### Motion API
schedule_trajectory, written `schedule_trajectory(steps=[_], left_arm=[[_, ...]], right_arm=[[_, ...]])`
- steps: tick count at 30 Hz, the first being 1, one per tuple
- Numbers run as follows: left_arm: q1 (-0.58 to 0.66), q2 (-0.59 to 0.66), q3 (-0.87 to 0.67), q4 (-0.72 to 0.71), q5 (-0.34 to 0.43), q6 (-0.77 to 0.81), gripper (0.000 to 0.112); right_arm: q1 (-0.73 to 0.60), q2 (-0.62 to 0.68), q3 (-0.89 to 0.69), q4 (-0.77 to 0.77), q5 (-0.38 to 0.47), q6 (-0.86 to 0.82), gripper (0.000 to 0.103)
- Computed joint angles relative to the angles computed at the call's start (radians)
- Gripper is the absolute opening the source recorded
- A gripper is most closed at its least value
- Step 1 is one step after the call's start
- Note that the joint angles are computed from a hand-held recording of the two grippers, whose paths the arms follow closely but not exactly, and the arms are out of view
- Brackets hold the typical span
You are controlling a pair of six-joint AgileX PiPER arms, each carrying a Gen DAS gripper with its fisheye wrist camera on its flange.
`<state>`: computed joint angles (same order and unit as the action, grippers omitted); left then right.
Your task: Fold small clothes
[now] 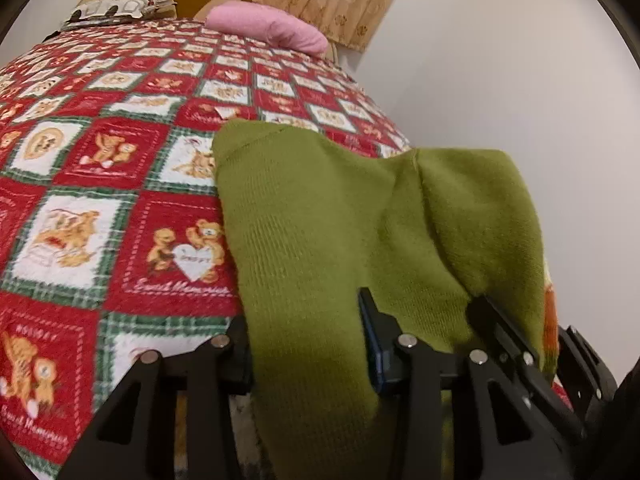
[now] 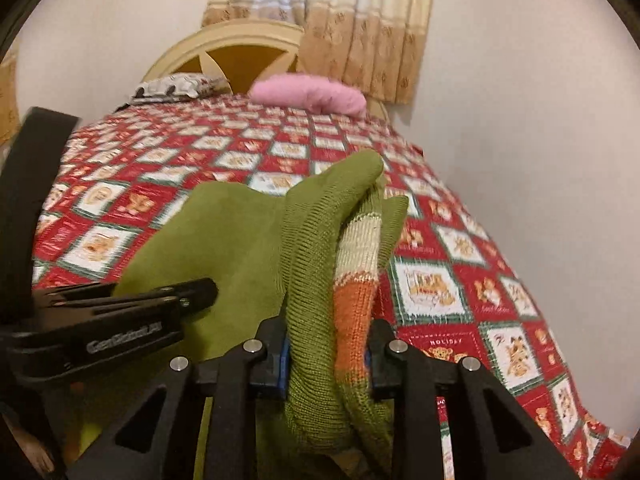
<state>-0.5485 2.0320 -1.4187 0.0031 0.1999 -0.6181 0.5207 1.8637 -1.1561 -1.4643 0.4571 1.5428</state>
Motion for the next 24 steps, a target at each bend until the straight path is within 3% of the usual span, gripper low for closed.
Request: schedule_trajectory(steps=[5,11,15,19,24], left_arm=[[-0.040,-0.115,0.121,0.360,-0.005,-0.335,0.041],[-0.108,-0.242,0.226,0.592,0.063,-0.519,0.041],[-0.182,-0.292,0.253,0.646,0.120,-0.548,0.041],[-0.234,-0.310,0.268,0.595,0.108,-0.512,0.041],[-0.312,-0.302,0.248,0.527,0.089,-0.474,0.041]], right_arm=[[0.067,-0.112,0.081,0.014,-0.001,0.055,0.026],[0.121,-0.254,0.206,0.075,-0.031,0.146,0.026],[0.175,-0.363,0.314,0.063,0.006,0.246,0.026],[0.211,-0.487,0.423,0.089,0.049,0.307,0.026],[0.287,-0.676,0.559,0.172,0.183,0.284,0.026]])
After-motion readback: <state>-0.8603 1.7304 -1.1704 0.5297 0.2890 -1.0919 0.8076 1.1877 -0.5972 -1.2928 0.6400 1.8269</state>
